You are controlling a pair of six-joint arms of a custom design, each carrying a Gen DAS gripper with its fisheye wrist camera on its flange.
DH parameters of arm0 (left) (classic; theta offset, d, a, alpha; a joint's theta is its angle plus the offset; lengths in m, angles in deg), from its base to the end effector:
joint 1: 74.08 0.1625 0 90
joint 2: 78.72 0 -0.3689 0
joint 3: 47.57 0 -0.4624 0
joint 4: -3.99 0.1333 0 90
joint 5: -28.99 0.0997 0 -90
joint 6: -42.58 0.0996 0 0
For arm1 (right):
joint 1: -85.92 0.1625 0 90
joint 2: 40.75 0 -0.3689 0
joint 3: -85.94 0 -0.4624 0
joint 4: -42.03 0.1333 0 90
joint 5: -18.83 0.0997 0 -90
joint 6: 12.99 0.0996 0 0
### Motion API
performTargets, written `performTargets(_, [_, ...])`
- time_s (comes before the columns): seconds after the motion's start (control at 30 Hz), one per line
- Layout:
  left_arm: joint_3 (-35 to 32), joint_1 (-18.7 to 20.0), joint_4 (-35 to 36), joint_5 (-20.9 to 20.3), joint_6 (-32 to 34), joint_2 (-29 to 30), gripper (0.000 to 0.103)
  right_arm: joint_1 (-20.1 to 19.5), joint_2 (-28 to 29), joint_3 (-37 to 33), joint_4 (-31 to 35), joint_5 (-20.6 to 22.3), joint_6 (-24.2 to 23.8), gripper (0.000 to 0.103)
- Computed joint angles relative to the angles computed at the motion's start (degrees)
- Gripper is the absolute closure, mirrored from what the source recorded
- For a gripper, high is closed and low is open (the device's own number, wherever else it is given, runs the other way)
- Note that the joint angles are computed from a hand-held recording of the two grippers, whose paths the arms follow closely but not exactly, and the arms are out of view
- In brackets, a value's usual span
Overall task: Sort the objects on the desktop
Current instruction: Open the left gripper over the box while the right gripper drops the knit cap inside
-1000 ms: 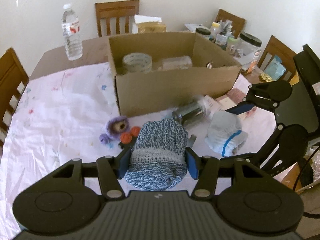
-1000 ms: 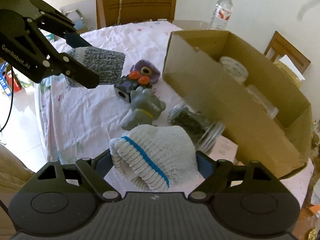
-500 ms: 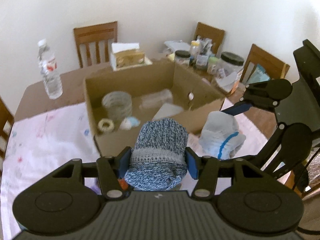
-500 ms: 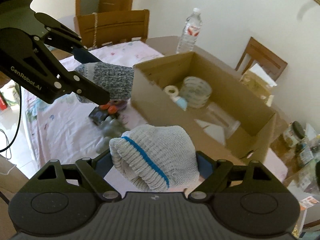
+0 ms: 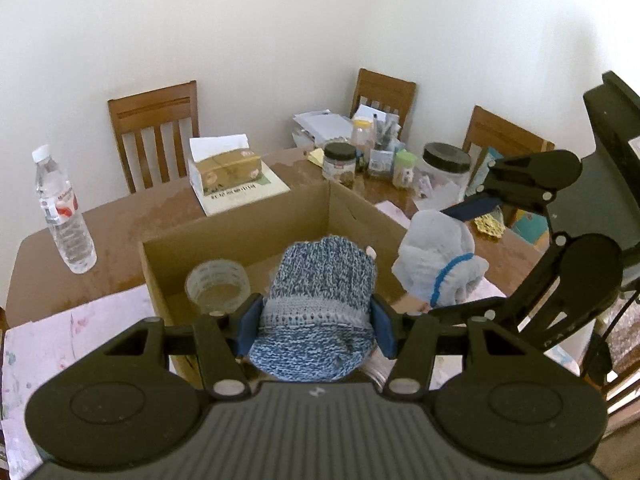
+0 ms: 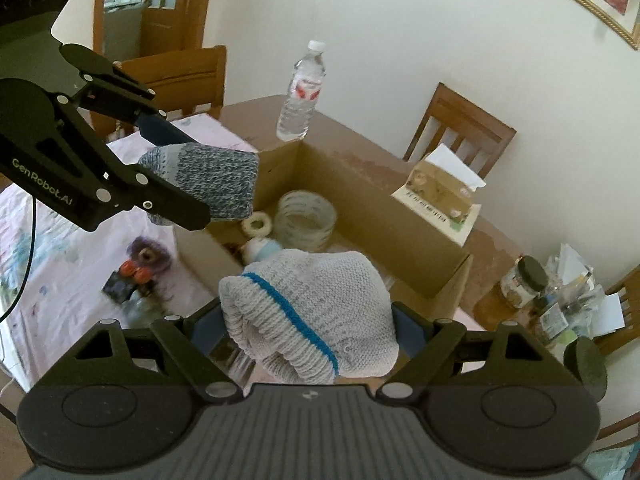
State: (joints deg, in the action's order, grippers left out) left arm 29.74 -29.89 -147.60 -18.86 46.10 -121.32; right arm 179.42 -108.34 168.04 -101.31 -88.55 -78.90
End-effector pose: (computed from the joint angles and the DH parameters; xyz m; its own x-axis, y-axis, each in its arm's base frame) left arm -0.4155 -0.6830 0.1281 -0.6937 0.3577 -0.6252 0.6834 0.6009 -0.4145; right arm 0.1476 -0.7179 0.3762 -0.3501 -0.6573 0.6674 -0.8995 0.4349 -0.0435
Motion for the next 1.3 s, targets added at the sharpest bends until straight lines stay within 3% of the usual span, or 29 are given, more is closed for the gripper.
performTargets(0.23, [-5.9,1.3,1.9,2.0,-2.2,3.9,0.047,-1.3,4.7,-7.2,3.6,1.8,-0.6,0.014])
performTargets(0.6, [-12.4,2.8,6.7,2.9,-3.7,7.9,0.047,-2.2,9.1,-13.1,5.1,2.7,-0.6,0.013])
performTargets(0.73, [-13.8,3.2,7.2,3.2,-3.0,9.0,0.047,-2.2,9.0,-12.7,4.3,2.4,-0.4,0.003])
performTargets(0.83, [-14.8,3.6,8.1,2.6,-3.1,9.7,0.046,-2.4,7.8,-11.1,3.4,2.8,1.1,0.001])
performTargets(0.9, [-15.4,3.8,8.0,2.5,-2.5,10.3,0.039,-2.6,6.6,-9.6,2.9,2.8,2.6,0.001])
performTargets(0.97, [-16.0,4.0,8.0,2.7,-2.5,10.9,0.015,-2.7,5.4,-8.0,2.0,2.6,3.9,0.001])
performTargets(1.3, [-13.8,3.0,8.1,3.4,-2.8,9.9,0.013,-3.0,0.0,-1.2,-1.8,2.4,7.6,0.000])
